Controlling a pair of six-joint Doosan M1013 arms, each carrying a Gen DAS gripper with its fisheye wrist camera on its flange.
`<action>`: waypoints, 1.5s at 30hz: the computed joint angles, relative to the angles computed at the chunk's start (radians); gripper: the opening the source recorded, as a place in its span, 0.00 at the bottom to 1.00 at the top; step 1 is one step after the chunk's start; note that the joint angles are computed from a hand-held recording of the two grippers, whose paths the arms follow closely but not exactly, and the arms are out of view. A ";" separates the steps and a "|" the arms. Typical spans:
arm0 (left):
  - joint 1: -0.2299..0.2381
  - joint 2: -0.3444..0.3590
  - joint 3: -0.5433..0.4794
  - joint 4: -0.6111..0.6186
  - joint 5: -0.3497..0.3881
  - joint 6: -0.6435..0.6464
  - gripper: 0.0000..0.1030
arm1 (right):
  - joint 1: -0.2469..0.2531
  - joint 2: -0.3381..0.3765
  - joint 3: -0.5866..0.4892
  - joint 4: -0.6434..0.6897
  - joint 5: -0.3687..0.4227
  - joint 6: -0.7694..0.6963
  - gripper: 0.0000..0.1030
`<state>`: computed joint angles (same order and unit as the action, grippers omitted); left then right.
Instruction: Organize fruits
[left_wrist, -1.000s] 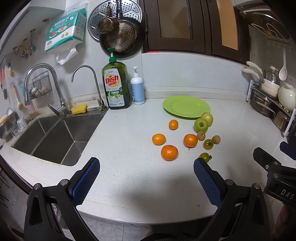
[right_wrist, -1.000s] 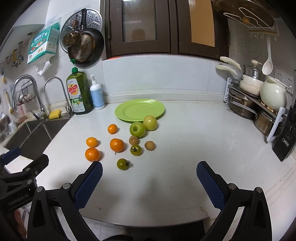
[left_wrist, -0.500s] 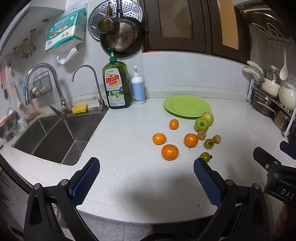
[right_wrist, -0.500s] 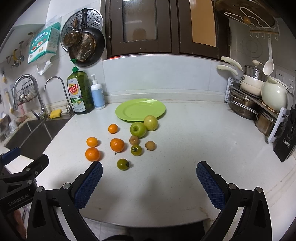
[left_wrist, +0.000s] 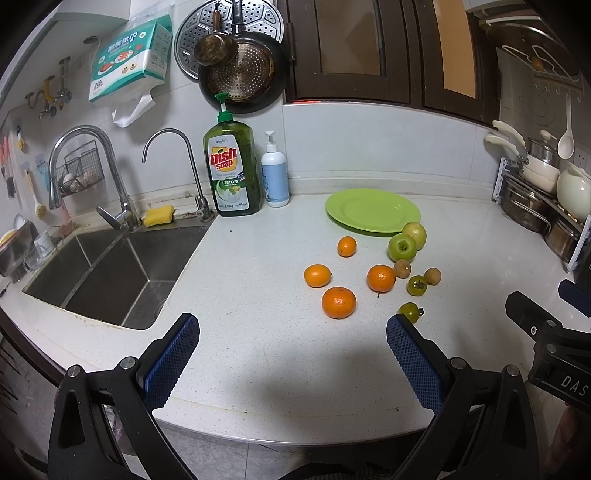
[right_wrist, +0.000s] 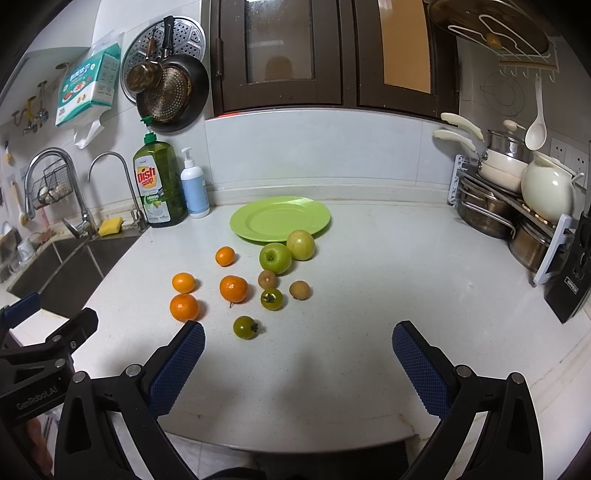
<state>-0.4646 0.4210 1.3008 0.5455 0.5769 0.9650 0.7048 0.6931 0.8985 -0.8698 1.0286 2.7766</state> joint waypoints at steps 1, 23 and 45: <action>0.000 0.000 0.000 0.001 0.000 0.000 1.00 | 0.000 0.000 0.000 0.001 0.000 -0.001 1.00; 0.010 0.014 -0.019 -0.040 0.013 0.045 1.00 | -0.006 0.015 -0.020 0.022 0.002 -0.020 1.00; 0.082 0.146 -0.184 -0.513 0.065 0.684 0.76 | -0.059 0.168 -0.267 0.318 0.099 -0.208 0.82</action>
<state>-0.3826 0.5666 1.1165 0.0329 0.6418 1.6492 0.6454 0.8614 0.6320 -0.5520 1.1277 2.5691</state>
